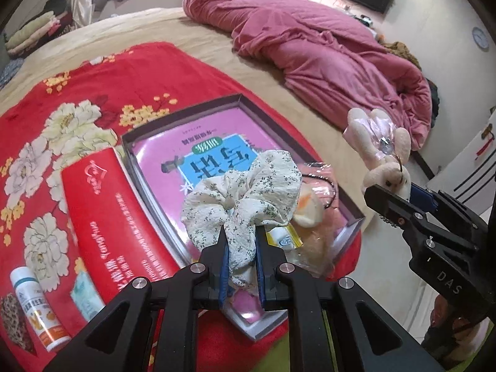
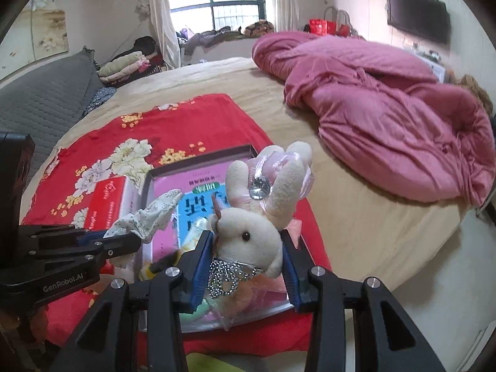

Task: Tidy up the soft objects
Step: 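Carry the white scrunchie and bunny keychain over the pink tray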

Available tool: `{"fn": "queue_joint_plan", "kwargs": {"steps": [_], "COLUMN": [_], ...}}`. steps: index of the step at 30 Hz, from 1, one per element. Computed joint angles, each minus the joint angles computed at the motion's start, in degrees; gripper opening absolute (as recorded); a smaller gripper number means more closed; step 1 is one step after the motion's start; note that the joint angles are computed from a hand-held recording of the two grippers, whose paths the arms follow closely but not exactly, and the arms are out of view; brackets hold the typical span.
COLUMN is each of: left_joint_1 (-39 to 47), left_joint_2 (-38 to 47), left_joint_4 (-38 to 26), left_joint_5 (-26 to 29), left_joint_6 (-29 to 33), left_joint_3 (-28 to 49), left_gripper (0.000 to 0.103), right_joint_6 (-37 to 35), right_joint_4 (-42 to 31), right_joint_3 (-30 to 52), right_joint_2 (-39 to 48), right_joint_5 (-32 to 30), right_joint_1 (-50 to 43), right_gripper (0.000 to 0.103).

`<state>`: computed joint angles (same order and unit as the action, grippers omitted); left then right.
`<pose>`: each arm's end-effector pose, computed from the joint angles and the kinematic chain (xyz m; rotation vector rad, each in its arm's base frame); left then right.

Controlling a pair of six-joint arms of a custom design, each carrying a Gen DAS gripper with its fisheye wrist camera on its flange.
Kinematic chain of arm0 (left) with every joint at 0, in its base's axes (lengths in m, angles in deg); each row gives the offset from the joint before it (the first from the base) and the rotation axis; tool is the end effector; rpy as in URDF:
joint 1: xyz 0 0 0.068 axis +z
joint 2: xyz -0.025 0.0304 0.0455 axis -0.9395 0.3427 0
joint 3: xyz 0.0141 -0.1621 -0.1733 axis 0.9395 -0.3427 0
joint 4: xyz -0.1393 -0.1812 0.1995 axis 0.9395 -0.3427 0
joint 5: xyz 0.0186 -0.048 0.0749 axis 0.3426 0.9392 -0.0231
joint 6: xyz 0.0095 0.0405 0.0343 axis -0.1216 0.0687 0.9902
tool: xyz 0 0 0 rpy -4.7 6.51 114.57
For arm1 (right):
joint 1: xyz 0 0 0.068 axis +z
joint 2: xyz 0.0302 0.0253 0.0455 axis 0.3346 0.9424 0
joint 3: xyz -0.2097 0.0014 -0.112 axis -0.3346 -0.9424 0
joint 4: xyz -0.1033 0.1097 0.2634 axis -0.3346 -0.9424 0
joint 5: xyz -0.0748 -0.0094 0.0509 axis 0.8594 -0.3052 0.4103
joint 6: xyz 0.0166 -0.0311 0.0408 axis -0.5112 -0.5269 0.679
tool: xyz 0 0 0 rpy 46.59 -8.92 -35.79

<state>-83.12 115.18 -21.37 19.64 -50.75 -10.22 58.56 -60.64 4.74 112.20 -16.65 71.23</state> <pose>0.2635 -0.0690 0.2903 0.2393 2.5897 -0.3867 0.2260 0.2615 0.3022 -0.1370 2.3923 0.1602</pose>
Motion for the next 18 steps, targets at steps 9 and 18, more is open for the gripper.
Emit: {"fn": "queue_joint_plan", "kwargs": {"steps": [9, 18], "left_joint_1": [-2.9, -2.8], "left_joint_2": [1.7, 4.1], "left_joint_4": [2.2, 3.1], "left_joint_5": [-3.4, -3.4], "left_joint_6": [-0.2, -0.1], "left_joint_3": [-1.6, -1.7], "left_gripper": [0.014, 0.015], "right_joint_6": [-4.2, -6.1], "right_joint_4": [3.1, 5.1], "right_joint_3": [-2.4, -1.7], "right_joint_2": [2.2, 6.6], "right_joint_5": [-5.0, -11.5], "right_joint_1": [-3.8, -7.3], "right_gripper": [0.042, 0.043]}}
